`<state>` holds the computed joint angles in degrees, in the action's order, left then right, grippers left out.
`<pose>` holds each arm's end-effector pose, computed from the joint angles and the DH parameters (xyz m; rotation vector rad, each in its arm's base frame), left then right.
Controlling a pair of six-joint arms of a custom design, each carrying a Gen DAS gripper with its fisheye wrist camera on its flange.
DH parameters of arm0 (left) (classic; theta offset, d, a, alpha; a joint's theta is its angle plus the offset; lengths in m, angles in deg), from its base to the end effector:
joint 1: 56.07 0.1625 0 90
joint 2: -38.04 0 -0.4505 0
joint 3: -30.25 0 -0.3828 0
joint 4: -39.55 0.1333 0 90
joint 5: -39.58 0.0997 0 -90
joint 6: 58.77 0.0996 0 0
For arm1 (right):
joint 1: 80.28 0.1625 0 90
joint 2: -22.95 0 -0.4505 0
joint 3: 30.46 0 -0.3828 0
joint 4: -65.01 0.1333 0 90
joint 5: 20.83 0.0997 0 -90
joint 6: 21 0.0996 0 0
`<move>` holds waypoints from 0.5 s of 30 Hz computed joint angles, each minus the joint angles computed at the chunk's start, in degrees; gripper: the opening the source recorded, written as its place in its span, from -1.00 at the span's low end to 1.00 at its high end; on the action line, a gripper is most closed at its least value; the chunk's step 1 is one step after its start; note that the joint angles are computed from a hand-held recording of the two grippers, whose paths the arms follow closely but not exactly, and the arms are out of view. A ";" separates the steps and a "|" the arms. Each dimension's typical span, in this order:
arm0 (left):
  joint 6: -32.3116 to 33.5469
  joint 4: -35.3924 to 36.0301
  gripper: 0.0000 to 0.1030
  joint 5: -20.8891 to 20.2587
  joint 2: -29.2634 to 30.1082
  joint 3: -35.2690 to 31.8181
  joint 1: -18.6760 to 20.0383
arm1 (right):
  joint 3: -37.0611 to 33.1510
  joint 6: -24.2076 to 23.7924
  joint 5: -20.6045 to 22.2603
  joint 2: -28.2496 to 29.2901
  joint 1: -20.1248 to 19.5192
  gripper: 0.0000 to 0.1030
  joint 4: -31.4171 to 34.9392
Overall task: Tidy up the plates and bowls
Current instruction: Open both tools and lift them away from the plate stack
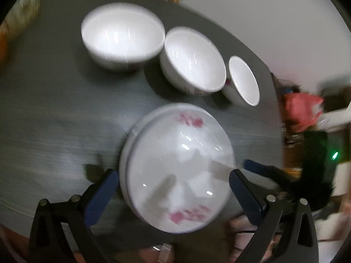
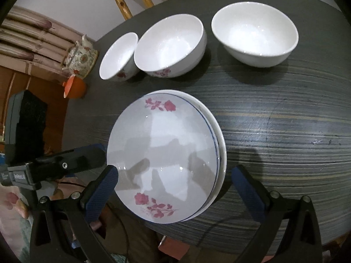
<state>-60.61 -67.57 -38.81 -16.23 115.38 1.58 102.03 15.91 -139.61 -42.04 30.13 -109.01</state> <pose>-0.2265 -0.6441 0.2134 0.7886 2.7580 0.2446 0.2395 -0.3989 0.1618 -0.4969 -2.7122 0.6901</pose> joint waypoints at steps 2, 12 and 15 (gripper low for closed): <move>2.54 -7.89 1.00 4.23 -2.38 4.22 -1.59 | 0.68 -0.43 -0.32 -0.38 0.06 1.00 -2.36; -4.96 -13.00 1.00 -6.39 0.42 -1.29 1.46 | 2.25 -2.14 3.58 -2.95 -3.32 1.00 -12.24; -7.59 -13.25 1.00 -10.15 2.60 -3.53 2.39 | 1.29 -3.01 6.83 -2.72 -5.37 1.00 -13.61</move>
<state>-68.20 -80.83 -48.96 -13.63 111.84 3.97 103.32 12.90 -132.78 -44.76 24.77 -122.62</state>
